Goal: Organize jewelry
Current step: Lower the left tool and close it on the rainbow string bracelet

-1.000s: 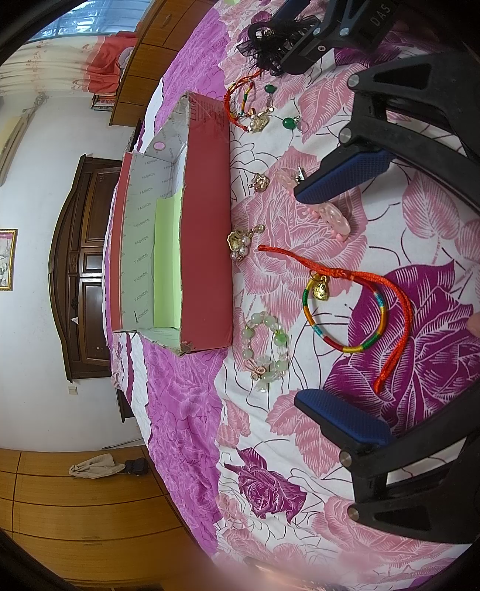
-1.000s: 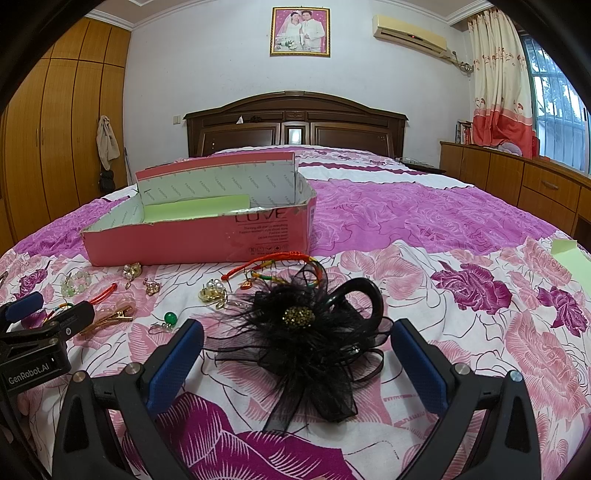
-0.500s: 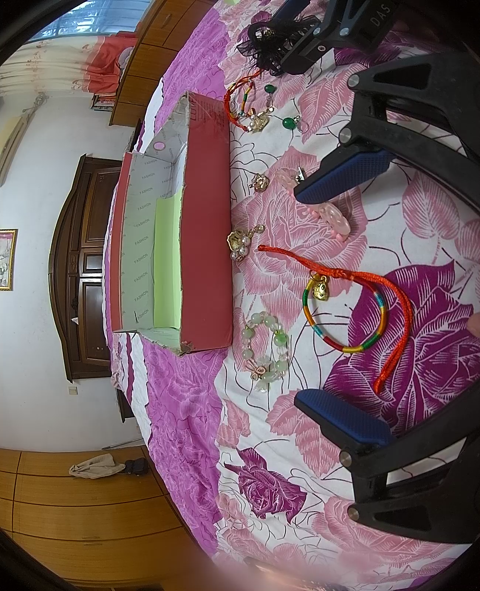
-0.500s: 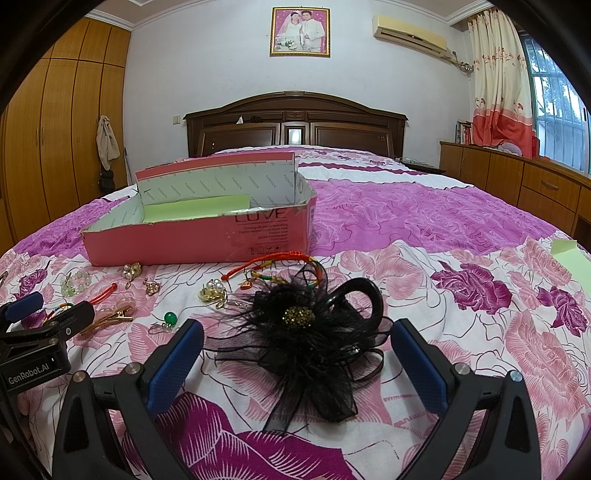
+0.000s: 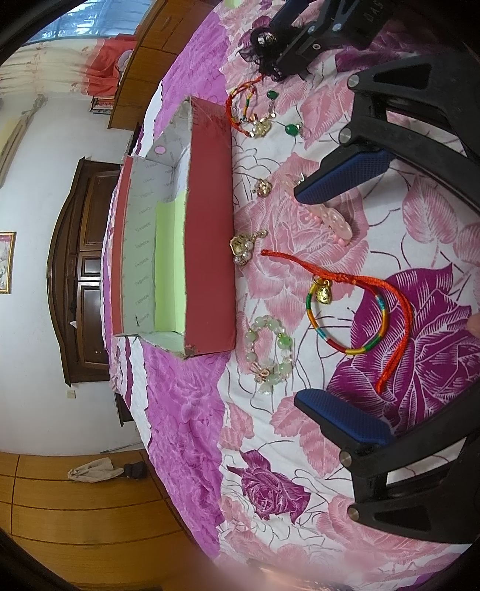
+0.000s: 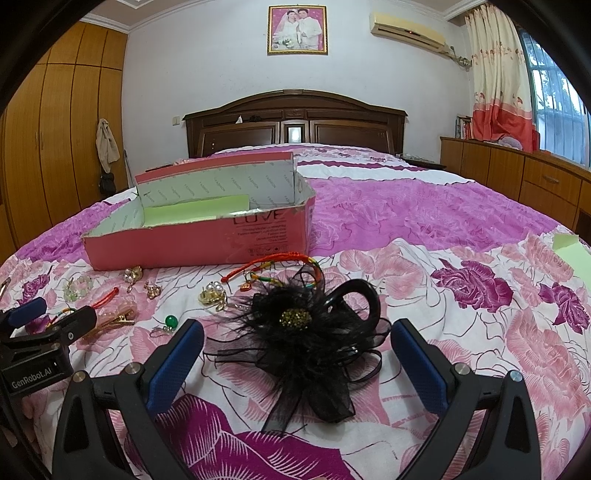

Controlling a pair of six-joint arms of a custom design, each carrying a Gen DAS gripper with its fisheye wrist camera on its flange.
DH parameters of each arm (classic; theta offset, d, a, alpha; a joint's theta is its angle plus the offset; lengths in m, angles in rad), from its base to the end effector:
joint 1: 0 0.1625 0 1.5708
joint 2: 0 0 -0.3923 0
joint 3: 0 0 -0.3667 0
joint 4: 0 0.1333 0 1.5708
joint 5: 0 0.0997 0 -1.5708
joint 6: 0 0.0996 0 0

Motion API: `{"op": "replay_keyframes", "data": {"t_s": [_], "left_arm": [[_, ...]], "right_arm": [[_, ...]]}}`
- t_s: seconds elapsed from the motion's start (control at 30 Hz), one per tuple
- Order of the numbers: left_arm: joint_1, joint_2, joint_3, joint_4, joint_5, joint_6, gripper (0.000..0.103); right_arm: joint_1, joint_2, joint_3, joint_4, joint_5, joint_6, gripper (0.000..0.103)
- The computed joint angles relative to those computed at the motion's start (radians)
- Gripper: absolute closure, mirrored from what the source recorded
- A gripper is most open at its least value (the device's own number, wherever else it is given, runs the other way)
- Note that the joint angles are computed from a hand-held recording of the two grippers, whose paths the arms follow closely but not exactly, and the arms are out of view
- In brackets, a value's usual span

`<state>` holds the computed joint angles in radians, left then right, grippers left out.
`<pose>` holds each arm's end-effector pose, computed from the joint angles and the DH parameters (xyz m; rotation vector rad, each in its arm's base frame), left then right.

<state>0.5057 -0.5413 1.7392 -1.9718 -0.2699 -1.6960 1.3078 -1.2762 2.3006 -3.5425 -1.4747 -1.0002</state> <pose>-0.3443 -0.4527 -0.0667 -0.0106 1.9405 -1.2337 0.0227 -0.4650 0.2476 0.9351 -2.2542 1.0785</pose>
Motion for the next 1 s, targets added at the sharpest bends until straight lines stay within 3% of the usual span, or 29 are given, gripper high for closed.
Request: {"op": "replay_keyframes", "data": {"t_s": [0.27, 0.47, 0.73, 1.0], "left_arm": [[0.001, -0.021, 0.022, -0.218, -0.027, 0.218, 0.010], [0.022, -0.056, 0.022, -0.257, -0.083, 0.247, 0.013], [0.045, -0.080, 0.017, -0.231, -0.161, 0.253, 0.032], [0.046, -0.122, 0.071, -0.368, -0.264, 0.367, 0.045]], "right_arm": [[0.017, -0.061, -0.025, 0.126, -0.006, 0.036, 0.000], [0.050, -0.081, -0.069, 0.188, -0.041, 0.072, 0.000], [0.110, -0.063, -0.189, 0.351, -0.168, 0.122, 0.000], [0.159, -0.017, -0.280, 0.490, -0.297, 0.138, 0.003]]}}
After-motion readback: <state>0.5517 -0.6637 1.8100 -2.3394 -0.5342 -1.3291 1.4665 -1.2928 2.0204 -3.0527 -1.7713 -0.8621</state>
